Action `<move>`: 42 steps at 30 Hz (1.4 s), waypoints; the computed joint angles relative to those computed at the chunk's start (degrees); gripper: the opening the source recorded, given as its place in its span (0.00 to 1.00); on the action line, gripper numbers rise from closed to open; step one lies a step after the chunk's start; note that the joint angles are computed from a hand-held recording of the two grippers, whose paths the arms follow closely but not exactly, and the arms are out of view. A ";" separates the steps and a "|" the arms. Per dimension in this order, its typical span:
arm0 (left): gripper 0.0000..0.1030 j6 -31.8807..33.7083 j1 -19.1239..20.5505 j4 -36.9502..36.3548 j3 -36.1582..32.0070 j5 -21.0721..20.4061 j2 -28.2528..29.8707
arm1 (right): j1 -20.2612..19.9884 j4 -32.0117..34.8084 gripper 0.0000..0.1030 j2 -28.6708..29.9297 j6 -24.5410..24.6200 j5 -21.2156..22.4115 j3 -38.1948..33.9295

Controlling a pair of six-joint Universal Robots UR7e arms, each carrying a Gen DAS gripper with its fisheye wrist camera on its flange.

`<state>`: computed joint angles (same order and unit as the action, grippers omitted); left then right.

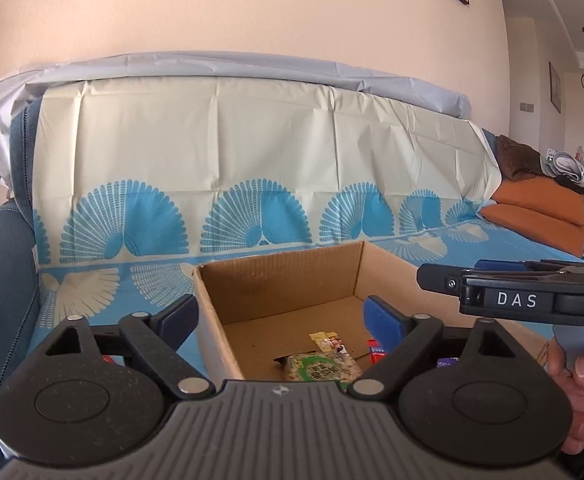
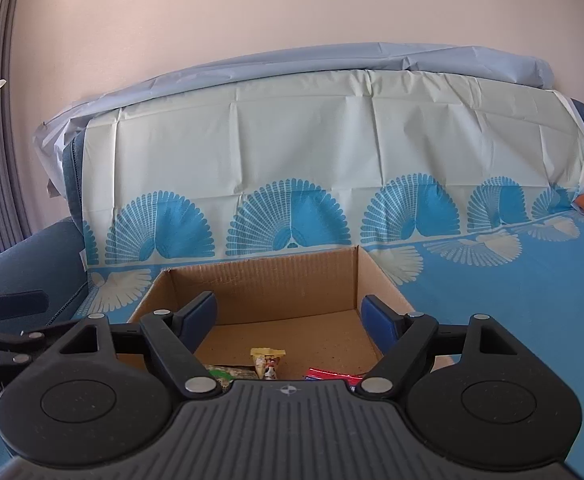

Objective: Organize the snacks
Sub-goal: 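Move both open tools back to the remaining snacks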

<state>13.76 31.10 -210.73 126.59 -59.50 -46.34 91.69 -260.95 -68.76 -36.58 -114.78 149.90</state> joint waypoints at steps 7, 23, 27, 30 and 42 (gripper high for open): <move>0.74 -2.12 1.26 3.69 1.08 1.68 -3.86 | 3.36 -0.88 0.78 2.41 0.84 -2.31 -1.13; 0.47 -5.60 6.48 18.93 0.71 13.61 -12.42 | 13.69 2.83 0.54 11.89 1.41 -4.92 -7.22; 0.41 -6.76 8.80 23.50 -0.52 16.39 -13.43 | 14.92 4.65 0.46 14.11 2.37 -3.92 -8.49; 0.35 -8.70 10.15 26.82 -1.33 18.11 -13.93 | 15.67 6.49 0.42 15.70 2.82 -3.08 -9.50; 0.17 -22.97 13.47 42.35 -4.37 24.38 -15.51 | 16.36 12.97 0.24 23.10 4.91 -0.87 -15.77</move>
<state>-9.22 44.57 -168.38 122.22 -35.11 -61.85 108.05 -247.98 -45.66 -31.67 -115.65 134.14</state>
